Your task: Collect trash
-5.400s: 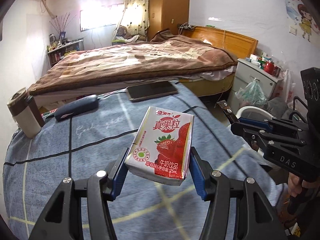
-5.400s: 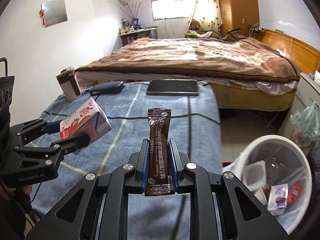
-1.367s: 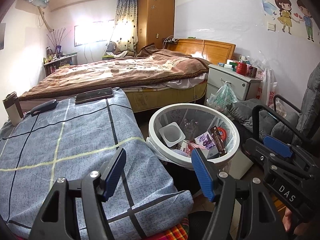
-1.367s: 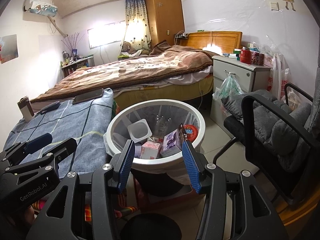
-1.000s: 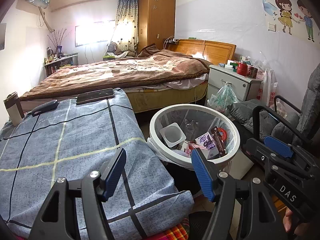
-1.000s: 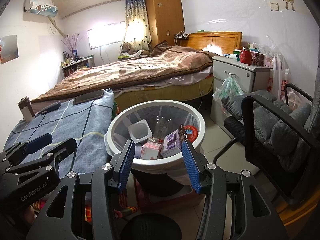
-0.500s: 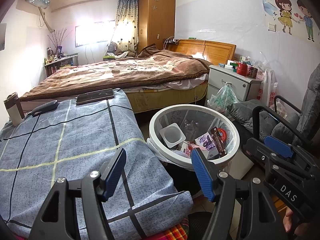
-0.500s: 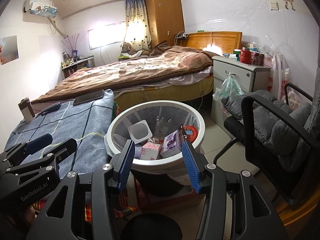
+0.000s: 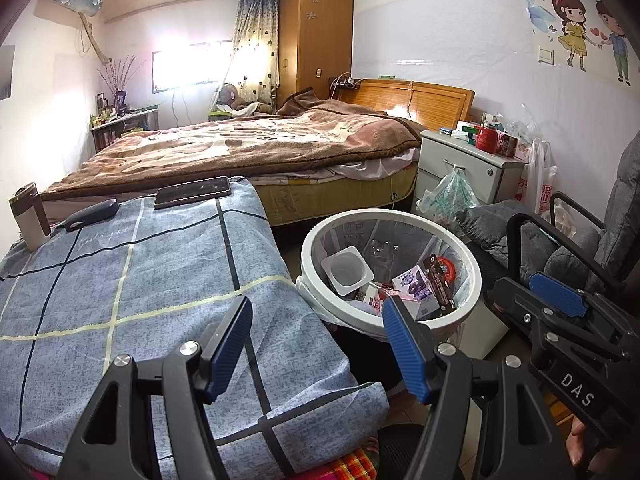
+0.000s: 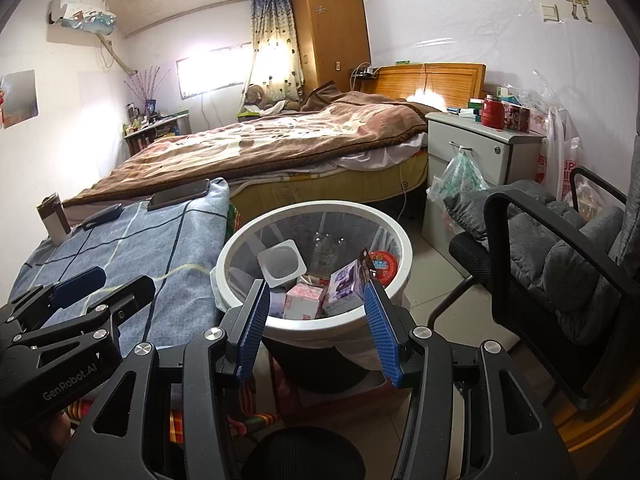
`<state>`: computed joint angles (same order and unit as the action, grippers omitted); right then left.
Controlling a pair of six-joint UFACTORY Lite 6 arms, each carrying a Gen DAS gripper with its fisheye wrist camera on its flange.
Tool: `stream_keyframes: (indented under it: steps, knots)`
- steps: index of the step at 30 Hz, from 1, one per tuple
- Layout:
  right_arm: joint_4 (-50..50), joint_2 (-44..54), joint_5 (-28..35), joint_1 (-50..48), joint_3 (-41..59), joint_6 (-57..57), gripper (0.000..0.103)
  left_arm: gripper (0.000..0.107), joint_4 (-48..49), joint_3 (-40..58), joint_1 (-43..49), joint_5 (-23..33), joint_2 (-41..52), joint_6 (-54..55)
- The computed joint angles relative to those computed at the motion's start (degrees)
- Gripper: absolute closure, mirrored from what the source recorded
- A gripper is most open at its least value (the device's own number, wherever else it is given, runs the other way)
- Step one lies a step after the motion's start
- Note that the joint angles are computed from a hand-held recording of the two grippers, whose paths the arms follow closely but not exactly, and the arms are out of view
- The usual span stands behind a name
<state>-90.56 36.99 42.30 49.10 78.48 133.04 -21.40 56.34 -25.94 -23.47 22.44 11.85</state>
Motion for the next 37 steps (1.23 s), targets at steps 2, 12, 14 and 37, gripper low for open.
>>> stream_keyframes:
  steps: [2,12,14,37]
  knots:
    - [0.00,0.00,0.00,0.00,0.00,0.00,0.052,0.037,-0.30,-0.04,-0.03,0.00,-0.05,0.20]
    - [-0.05,-0.03,0.04,0.07,-0.01,0.15,0.052,0.037,-0.32,-0.34,-0.03,-0.19,-0.28,0.13]
    - [0.18,0.04,0.06,0.12,0.16,-0.15,0.052,0.037,-0.21,-0.21,-0.04,-0.15,-0.10,0.08]
    - [0.32,0.00,0.22,0.23,0.17,-0.28,0.052,0.037,-1.79,-0.20,-0.24,-0.80,0.07,0.74]
